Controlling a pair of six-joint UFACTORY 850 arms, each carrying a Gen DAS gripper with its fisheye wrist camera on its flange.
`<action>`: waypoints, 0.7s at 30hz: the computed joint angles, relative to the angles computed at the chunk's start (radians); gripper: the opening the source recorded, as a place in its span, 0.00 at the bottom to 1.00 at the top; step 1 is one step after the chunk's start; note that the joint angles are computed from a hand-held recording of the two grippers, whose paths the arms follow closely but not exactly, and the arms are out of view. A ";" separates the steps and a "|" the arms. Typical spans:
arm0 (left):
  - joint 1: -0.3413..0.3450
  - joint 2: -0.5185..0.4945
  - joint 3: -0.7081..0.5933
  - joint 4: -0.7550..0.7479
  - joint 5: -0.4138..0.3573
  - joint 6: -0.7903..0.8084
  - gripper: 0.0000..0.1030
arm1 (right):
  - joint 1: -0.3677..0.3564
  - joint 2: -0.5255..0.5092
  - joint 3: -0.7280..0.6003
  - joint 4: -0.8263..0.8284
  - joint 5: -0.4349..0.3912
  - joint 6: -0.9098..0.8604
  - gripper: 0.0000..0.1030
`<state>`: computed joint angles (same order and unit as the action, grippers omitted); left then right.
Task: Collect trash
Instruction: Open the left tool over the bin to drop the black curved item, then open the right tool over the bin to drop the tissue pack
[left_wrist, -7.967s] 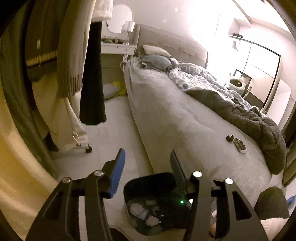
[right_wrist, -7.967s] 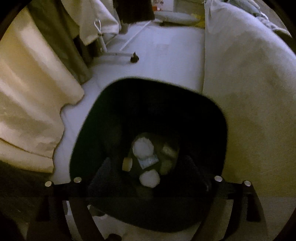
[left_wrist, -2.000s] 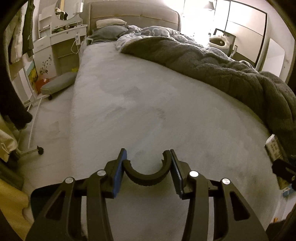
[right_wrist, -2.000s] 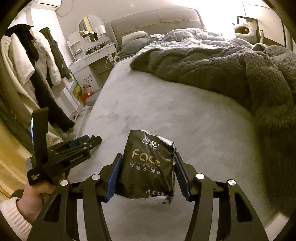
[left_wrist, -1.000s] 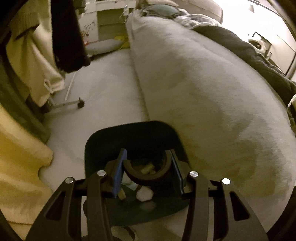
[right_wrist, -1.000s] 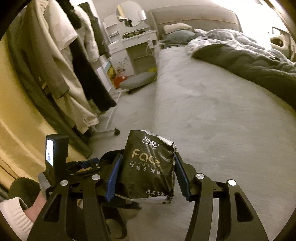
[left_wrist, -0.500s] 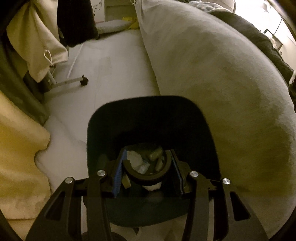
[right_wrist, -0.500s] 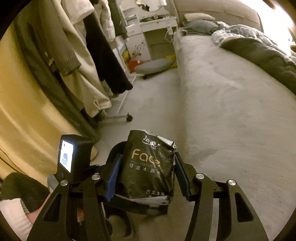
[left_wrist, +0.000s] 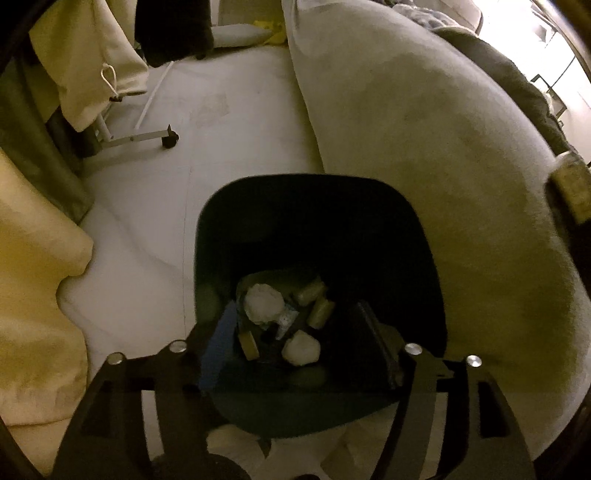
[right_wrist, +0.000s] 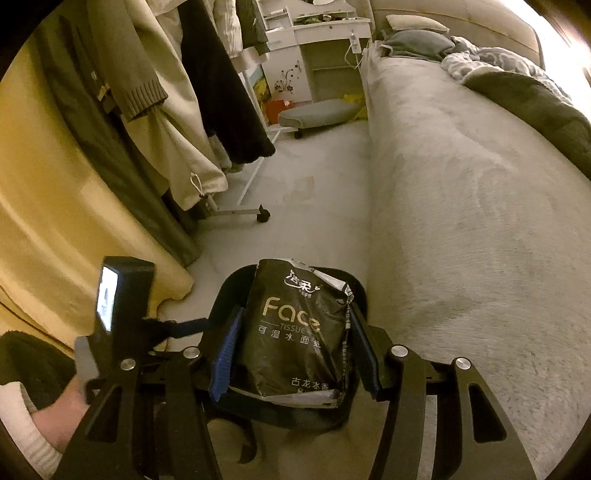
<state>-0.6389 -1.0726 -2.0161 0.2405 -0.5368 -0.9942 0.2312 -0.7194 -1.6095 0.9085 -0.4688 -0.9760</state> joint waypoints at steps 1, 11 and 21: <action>0.000 0.012 0.017 0.010 0.008 -0.008 0.69 | 0.003 -0.005 -0.007 -0.013 0.002 0.013 0.54; -0.006 0.170 0.218 0.231 0.070 -0.176 0.70 | 0.028 -0.038 -0.041 -0.112 -0.004 0.087 0.54; -0.009 0.338 0.420 0.585 0.111 -0.517 0.64 | 0.075 -0.106 -0.103 -0.255 -0.041 0.178 0.54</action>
<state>-0.6480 -0.7344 -1.5959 0.8252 -0.4259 -1.5114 0.3064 -0.8249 -1.7124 0.6539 -0.5096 -0.7983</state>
